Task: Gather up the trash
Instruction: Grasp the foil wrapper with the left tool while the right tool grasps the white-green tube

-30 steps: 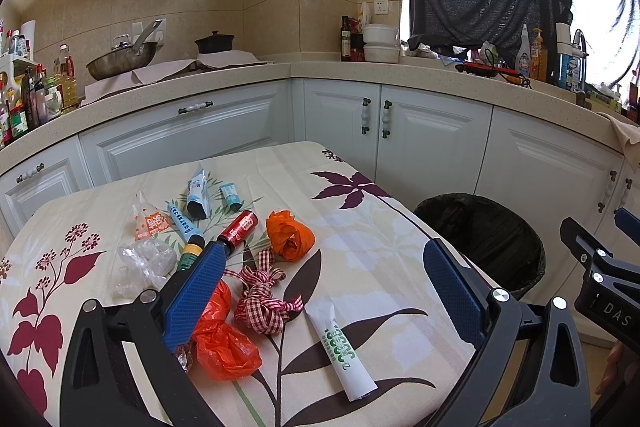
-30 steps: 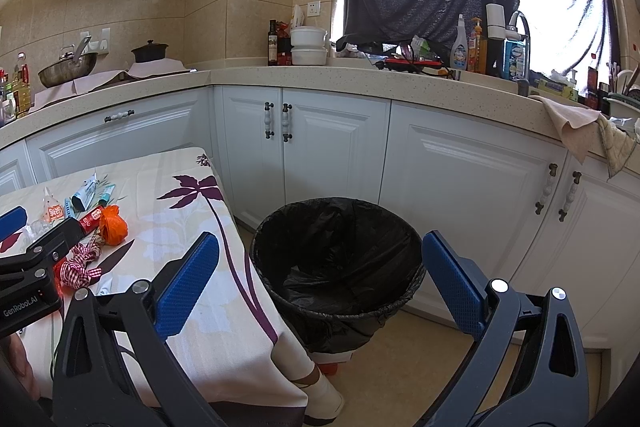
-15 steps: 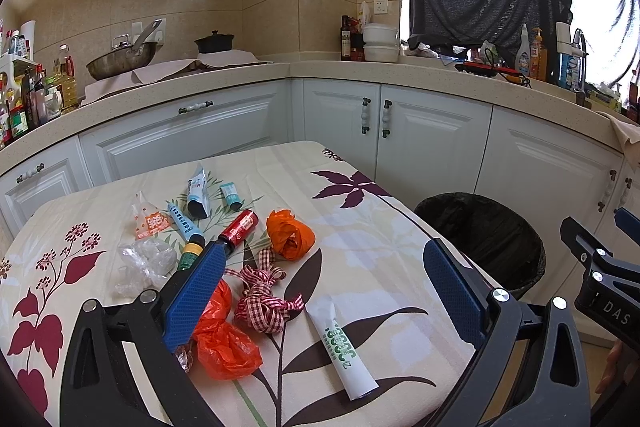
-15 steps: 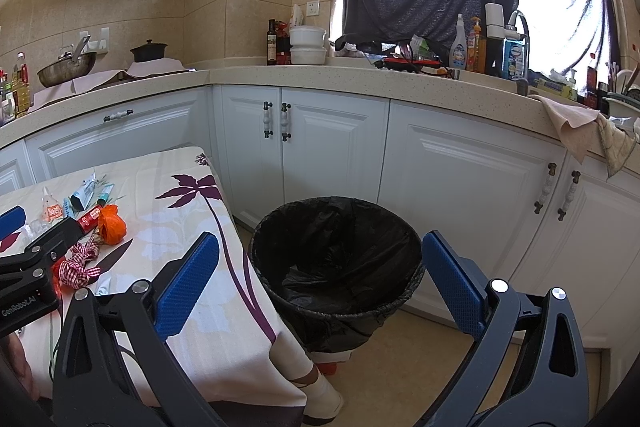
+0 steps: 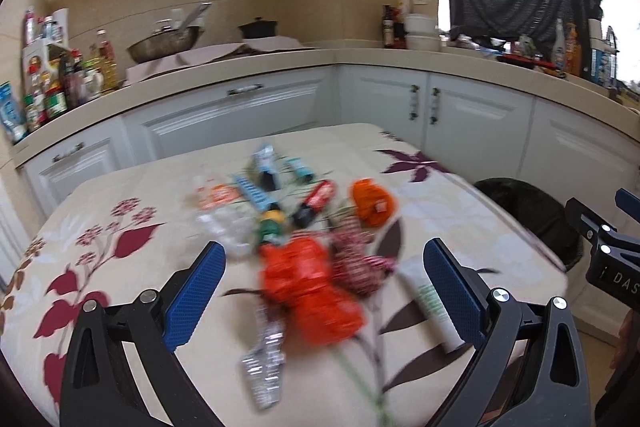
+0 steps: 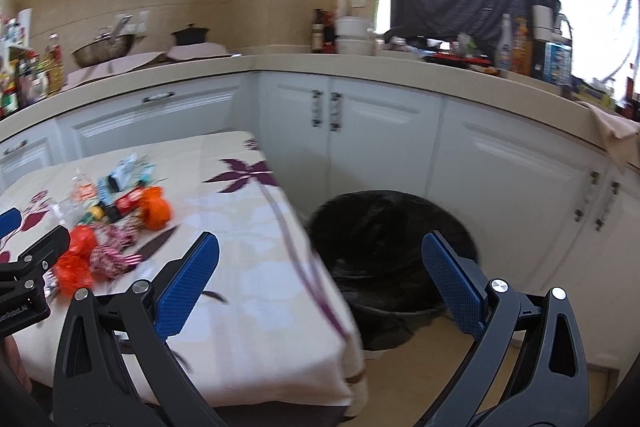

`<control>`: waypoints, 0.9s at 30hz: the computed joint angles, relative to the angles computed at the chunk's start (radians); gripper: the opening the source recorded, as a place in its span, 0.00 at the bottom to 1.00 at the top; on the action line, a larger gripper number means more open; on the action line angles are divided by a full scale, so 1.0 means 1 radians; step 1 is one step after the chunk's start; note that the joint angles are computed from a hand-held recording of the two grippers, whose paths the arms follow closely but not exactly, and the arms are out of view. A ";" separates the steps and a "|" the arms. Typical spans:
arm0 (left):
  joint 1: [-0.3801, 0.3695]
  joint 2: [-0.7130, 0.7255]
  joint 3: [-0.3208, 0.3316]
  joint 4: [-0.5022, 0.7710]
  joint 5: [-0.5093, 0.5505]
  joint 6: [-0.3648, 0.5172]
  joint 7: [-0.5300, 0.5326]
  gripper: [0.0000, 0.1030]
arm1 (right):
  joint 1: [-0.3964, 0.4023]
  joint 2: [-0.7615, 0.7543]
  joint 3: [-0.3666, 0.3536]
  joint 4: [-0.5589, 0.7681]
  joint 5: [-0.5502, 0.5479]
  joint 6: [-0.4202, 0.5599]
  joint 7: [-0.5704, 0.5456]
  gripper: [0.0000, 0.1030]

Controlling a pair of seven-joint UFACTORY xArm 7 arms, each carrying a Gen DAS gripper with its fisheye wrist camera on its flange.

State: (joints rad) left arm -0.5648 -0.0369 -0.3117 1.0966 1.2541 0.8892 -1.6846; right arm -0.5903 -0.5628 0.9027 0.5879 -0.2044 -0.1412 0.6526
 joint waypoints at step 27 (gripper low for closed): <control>0.107 -0.123 -0.056 -0.213 -0.143 -0.058 -0.003 0.64 | -0.013 0.300 0.206 0.106 -0.012 -0.011 -0.180 0.71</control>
